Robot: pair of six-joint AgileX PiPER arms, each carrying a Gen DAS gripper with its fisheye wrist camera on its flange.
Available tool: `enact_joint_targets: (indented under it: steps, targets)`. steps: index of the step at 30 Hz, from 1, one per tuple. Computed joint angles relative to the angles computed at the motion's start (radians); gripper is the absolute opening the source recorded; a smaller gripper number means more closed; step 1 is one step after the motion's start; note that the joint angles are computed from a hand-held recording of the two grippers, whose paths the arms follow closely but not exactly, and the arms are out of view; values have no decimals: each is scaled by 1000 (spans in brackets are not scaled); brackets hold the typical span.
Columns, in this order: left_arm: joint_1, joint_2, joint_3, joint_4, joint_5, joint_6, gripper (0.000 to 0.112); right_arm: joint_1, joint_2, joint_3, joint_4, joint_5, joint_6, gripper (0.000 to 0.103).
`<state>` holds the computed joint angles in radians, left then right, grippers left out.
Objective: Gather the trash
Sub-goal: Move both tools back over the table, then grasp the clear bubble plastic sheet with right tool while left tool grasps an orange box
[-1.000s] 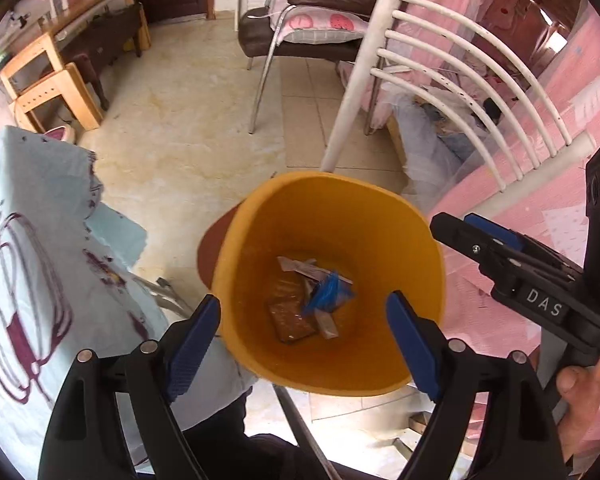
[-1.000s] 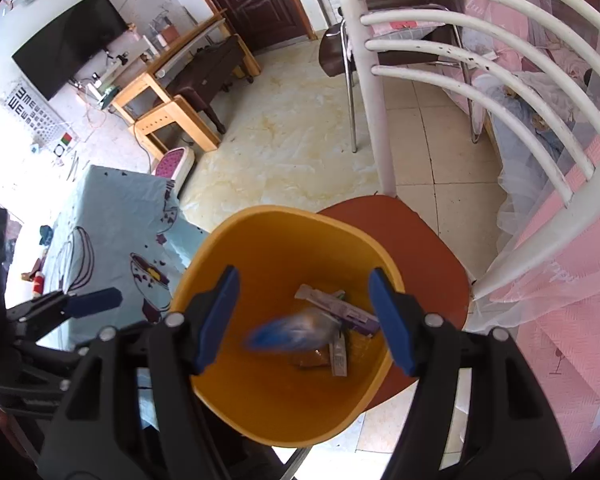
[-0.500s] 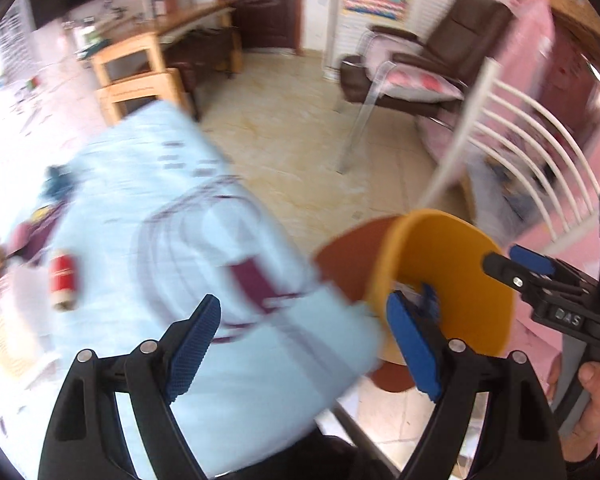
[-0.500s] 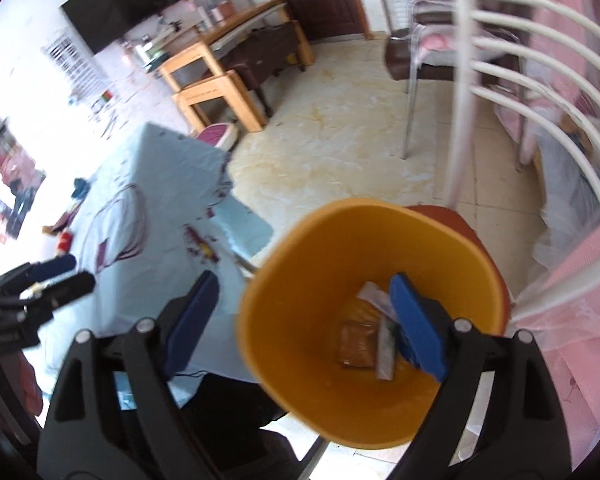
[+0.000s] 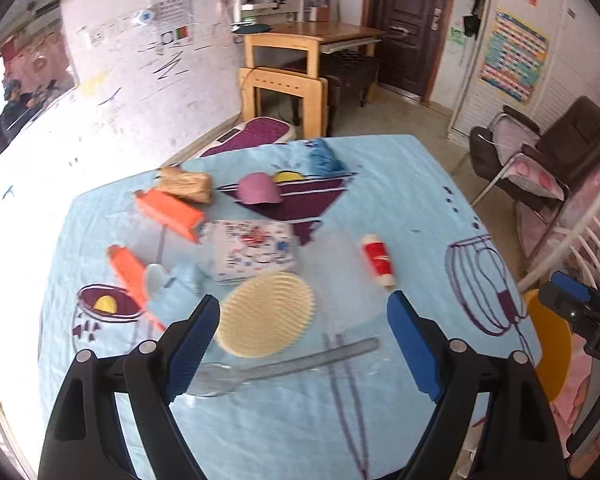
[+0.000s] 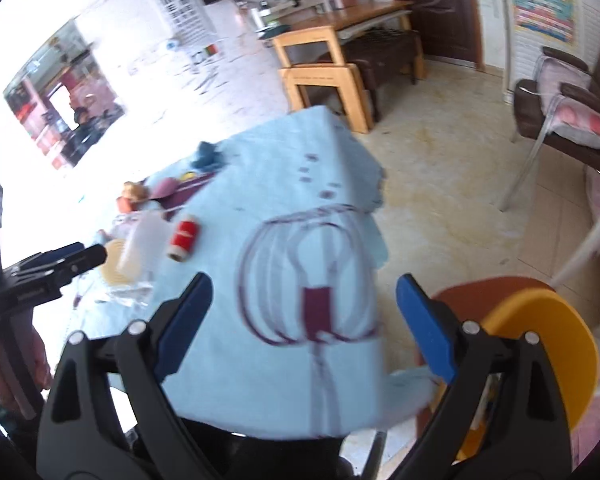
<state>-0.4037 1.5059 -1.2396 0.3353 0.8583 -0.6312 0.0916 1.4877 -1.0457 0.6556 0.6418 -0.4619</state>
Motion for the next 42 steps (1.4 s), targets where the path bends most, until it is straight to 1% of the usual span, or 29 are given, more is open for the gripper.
enact_joint_targets:
  steps: [4, 5, 9, 10, 11, 14, 16, 21, 22, 24, 25, 26, 27, 29, 32, 36, 40, 42]
  targets:
    - [195, -53, 35, -84, 2, 120, 81, 128, 84, -126, -14, 35, 58, 89]
    - [238, -57, 37, -107, 4, 150, 81, 153, 107, -157, 2, 51, 60, 89]
    - [413, -56, 43, -224, 1, 296, 81, 216, 208, -292, 72, 155, 43, 90]
    - [442, -53, 44, -252, 5, 326, 81, 233, 239, -331, 87, 187, 46, 95]
    - [469, -45, 42, -276, 6, 348, 81, 245, 269, -372, 93, 217, 59, 96]
    - [524, -28, 40, -326, 8, 392, 81, 281, 356, -502, 75, 313, 113, 96]
    - [555, -22, 45, -358, 2, 417, 81, 320, 400, -581, -11, 346, 186, 96]
    - [590, 22, 29, -400, 7, 442, 81, 412, 481, -730, -273, 389, 340, 96]
    - [599, 30, 28, -412, 8, 449, 81, 426, 490, -746, -316, 396, 359, 93]
    - [626, 48, 21, -462, 15, 482, 81, 447, 506, -771, -380, 407, 381, 79]
    - [637, 57, 18, -484, 18, 493, 81, 456, 511, -779, -411, 409, 387, 65]
    - [647, 68, 14, -509, 24, 506, 81, 468, 519, -789, -442, 414, 393, 55]
    - [658, 79, 9, -536, 32, 520, 81, 480, 531, -803, -468, 422, 398, 50]
    - [671, 98, -5, -578, 46, 540, 81, 491, 538, -804, -505, 413, 413, 39]
    - [682, 141, -33, -631, 70, 554, 81, 478, 529, -789, -498, 383, 411, 35]
    - [676, 213, -78, -649, 93, 505, 81, 458, 499, -751, -459, 352, 377, 35]
    - [616, 268, -140, -533, 98, 353, 81, 448, 486, -738, -416, 336, 337, 35]
    - [595, 290, -181, -496, 120, 294, 81, 440, 478, -731, -395, 331, 311, 35]
